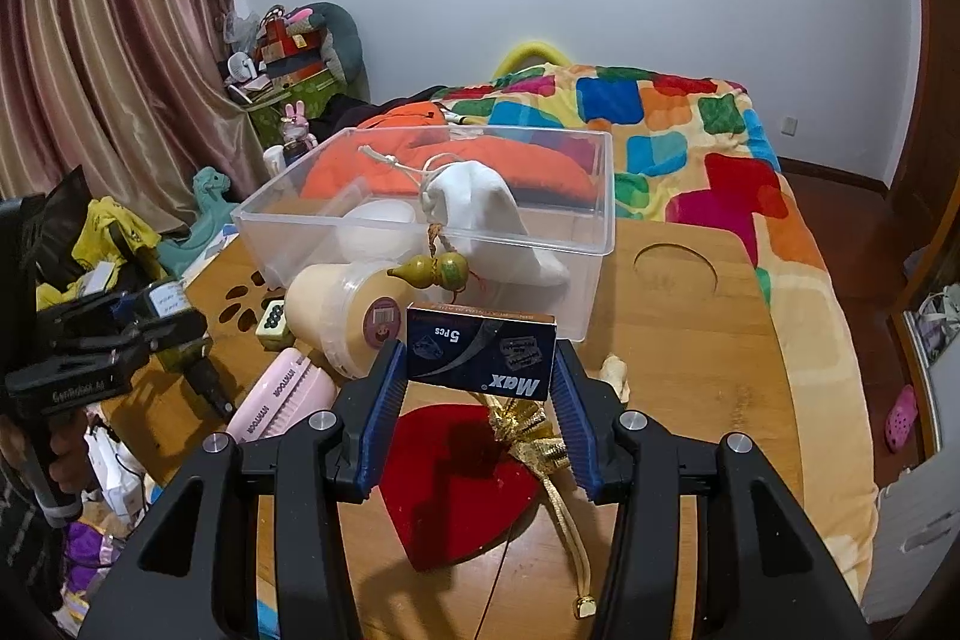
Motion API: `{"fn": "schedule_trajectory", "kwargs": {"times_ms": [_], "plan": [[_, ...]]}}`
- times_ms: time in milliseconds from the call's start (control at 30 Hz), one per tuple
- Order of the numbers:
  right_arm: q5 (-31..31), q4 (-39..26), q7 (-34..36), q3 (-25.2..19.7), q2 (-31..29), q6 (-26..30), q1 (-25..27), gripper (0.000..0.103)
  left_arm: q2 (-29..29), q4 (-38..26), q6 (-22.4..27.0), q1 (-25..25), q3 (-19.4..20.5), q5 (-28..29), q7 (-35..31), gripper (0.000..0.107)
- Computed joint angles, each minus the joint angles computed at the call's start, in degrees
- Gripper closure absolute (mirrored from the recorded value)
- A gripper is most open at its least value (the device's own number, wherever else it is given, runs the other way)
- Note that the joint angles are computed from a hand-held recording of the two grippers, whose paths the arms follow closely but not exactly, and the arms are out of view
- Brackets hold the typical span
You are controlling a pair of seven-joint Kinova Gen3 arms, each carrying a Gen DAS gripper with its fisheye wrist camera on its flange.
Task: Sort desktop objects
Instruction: 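Lift the green bottle with the left gripper while the right lifts the Max box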
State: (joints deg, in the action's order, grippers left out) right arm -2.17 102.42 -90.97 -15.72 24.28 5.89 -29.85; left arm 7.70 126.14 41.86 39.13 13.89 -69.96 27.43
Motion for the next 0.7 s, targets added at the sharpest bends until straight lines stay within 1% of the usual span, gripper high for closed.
{"fn": "schedule_trajectory", "kwargs": {"times_ms": [67, 133, 200, 233, 267, 300, 333, 400, 467, 500, 600, 700], "plan": [[-0.11, -0.05, 0.23, -0.55, 0.17, -0.07, 0.49, 0.059, 0.06, 0.51, -0.03, 0.67, 0.33, -1.06, 1.8, 0.051], [-0.13, -0.2, 0.49, -0.87, 0.28, 0.13, 0.75, 0.059, -0.18, 1.35, -2.12, 0.6, 0.35, -2.23, 3.82, 0.05], [-0.23, -0.31, 0.61, -0.99, 0.4, 0.24, 0.73, 0.059, 0.91, 0.72, -2.83, 0.15, 0.82, -0.87, 2.63, 0.05], [-0.3, -0.33, 0.72, -1.22, 0.45, 0.29, 0.9, 0.059, 2.53, -0.28, -1.79, 0.92, 0.79, 0.39, 1.02, 0.051], [-0.37, -0.3, 0.87, -1.5, 0.49, 0.22, 1.14, 0.059, 3.75, -1.05, -0.94, 2.43, -0.22, 1.42, 0.06, 0.051], [-0.42, -0.23, 1.02, -1.73, 0.48, 0.16, 1.33, 0.059, 4.64, -1.55, -1.03, 2.89, -0.55, 2.27, -0.86, 0.051], [-0.45, -0.11, 1.25, -2.08, 0.46, 0.13, 1.68, 0.059, 4.77, -1.38, -2.04, 2.28, -0.17, 2.19, -0.85, 0.052], [-0.38, 0.03, 1.43, -1.71, 0.29, 0.19, 1.33, 0.059, 5.05, -1.33, -2.68, 3.23, -1.24, 2.17, -0.44, 0.052], [-0.27, 0.24, 1.39, -0.96, 0.09, 0.08, 0.73, 0.059, 5.23, -1.69, -1.59, 4.23, -1.66, 2.72, -0.77, 0.052], [-0.35, 0.29, 1.47, -1.24, 0.11, 0.04, 1.02, 0.059, 5.34, -1.85, -1.09, 4.63, -1.8, 3.01, -0.76, 0.054], [-0.89, 0.28, 1.94, -3.11, 0.46, -0.05, 2.89, 0.059, 6.9, -3.5, 3.12, 6.87, -2.27, 4.87, -2.17, 0.066], [-1.28, 0.11, 2.36, -4.05, 0.78, 0.07, 3.72, 0.059, 6.76, -3.53, 3.57, 7.17, -2.15, 4.97, -1.64, 0.066]]}}
